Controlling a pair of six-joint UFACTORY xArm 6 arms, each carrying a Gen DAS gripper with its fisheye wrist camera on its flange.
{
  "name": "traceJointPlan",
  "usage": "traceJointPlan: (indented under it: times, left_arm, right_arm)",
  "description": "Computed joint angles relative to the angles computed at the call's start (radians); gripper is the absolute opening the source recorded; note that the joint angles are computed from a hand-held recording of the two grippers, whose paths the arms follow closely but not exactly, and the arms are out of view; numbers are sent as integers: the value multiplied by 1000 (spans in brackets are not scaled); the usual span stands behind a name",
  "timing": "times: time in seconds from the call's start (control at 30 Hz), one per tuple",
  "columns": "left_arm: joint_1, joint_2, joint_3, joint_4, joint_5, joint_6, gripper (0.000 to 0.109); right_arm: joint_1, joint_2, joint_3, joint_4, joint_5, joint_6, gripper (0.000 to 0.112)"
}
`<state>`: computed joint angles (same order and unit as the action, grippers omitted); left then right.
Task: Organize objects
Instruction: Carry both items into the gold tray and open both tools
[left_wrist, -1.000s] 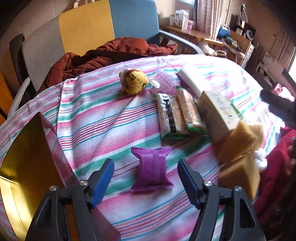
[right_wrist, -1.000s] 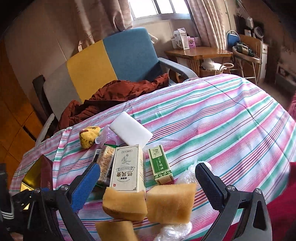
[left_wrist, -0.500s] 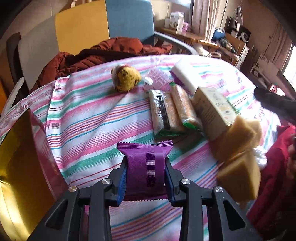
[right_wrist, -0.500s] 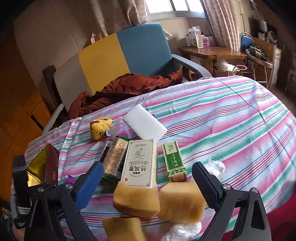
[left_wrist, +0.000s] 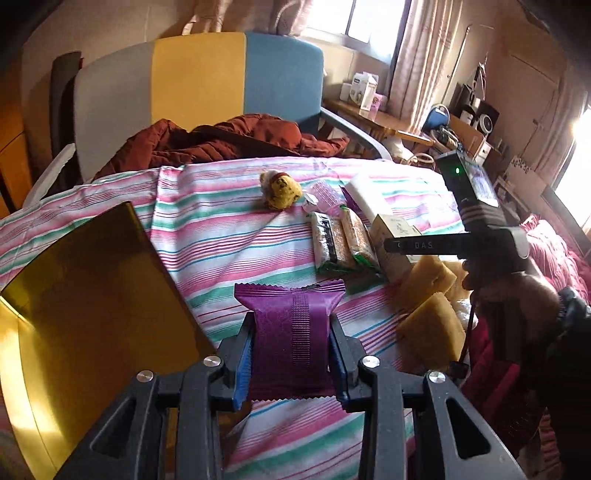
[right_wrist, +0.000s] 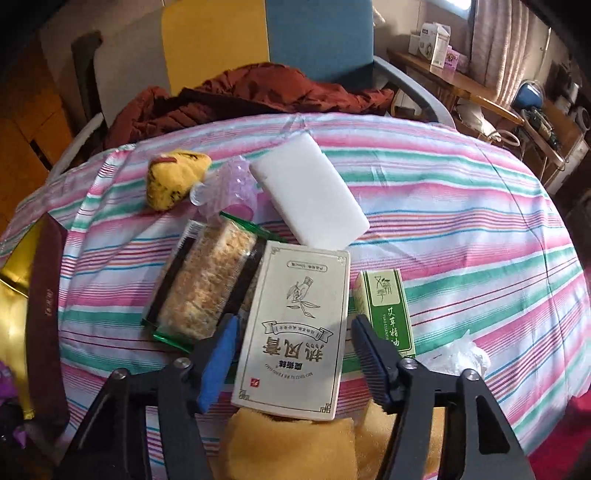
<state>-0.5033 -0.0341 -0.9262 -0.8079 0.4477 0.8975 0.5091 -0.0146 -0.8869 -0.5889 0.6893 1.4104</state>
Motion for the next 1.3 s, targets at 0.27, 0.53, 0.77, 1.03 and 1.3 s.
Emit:
traceJointPlan:
  times: [0.27, 0.53, 0.77, 1.03, 1.3]
  left_arm:
    - [76, -70, 59, -70, 6, 37, 35]
    - [202, -119, 116, -74, -47, 21, 35]
    - [352, -97, 151, -25, -96, -44, 35]
    - [463, -113, 201, -11, -105, -69, 50]
    - [504, -119, 180, -48, -128, -86, 51]
  right_arm:
    - [53, -137, 56, -221, 25, 248, 53]
    - [153, -74, -126, -282, 35, 214, 53]
    - [234, 213, -431, -196, -120, 33, 53]
    - [300, 598, -866, 178, -175, -367, 53]
    - [348, 825, -1161, 415, -102, -574, 74]
